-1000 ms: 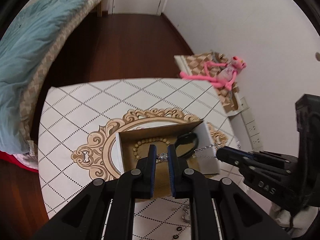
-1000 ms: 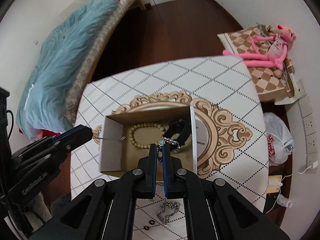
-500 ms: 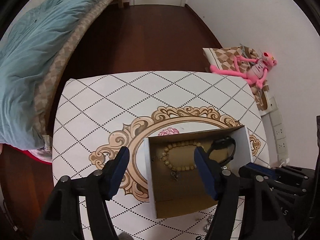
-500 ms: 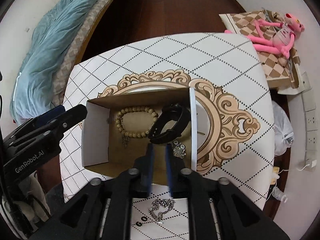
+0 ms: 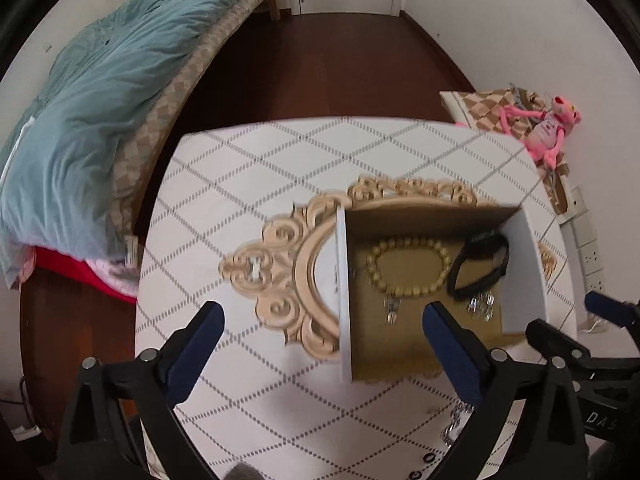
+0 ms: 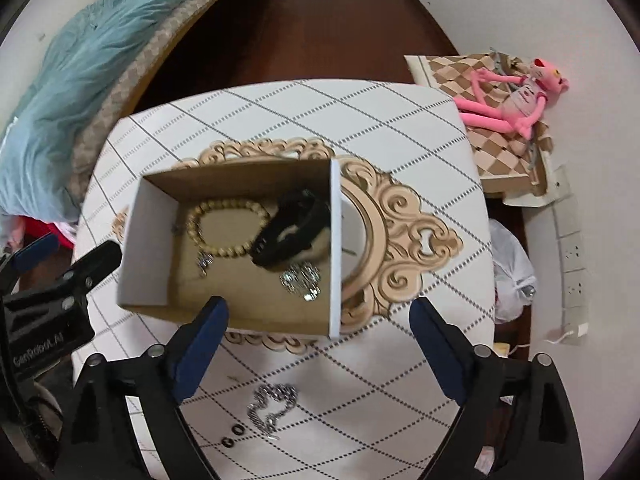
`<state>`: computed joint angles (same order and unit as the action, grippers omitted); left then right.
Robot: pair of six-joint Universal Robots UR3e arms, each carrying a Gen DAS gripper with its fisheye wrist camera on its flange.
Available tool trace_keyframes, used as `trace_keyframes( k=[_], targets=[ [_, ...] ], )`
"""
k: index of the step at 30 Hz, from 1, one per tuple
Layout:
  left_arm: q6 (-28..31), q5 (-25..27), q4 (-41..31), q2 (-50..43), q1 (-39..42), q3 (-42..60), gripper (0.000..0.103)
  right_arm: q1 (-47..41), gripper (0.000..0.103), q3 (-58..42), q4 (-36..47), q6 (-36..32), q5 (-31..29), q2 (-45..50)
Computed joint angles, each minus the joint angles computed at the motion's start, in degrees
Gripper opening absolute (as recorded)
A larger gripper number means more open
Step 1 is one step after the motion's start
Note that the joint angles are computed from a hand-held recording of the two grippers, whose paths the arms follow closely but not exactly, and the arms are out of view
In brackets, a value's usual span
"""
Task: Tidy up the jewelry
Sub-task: 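Lift both grippers out of the box toward the remaining jewelry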
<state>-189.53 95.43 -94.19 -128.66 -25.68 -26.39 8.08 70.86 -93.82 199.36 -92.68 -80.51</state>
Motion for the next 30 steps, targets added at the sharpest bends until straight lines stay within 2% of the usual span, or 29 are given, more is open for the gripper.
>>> trace_keyframes(
  k=[3,11,23,30],
  targets=[
    [-1.0,0.6,3.4,4.2,-0.7,-8.3,0.101,1.5,0.096,2.5,-1.0,1.0,-2.9,-1.7],
    [-2.5,1.4,8.7,12.1,-2.5,-19.6,0.101,3.4,0.097,5.7,-2.1,3.4,-6.2,-5.8],
    [-5.7,6.0,7.7,20.2,-6.0,-19.3,0.101,10.1,0.097,-2.4,4.7,8.6,-14.9,-11.4],
    [-7.7,6.5,7.7,26.1,-7.4,-21.5,0.101,16.0,0.097,-9.3,10.5,13.5,-19.5,-13.1]
  ],
)
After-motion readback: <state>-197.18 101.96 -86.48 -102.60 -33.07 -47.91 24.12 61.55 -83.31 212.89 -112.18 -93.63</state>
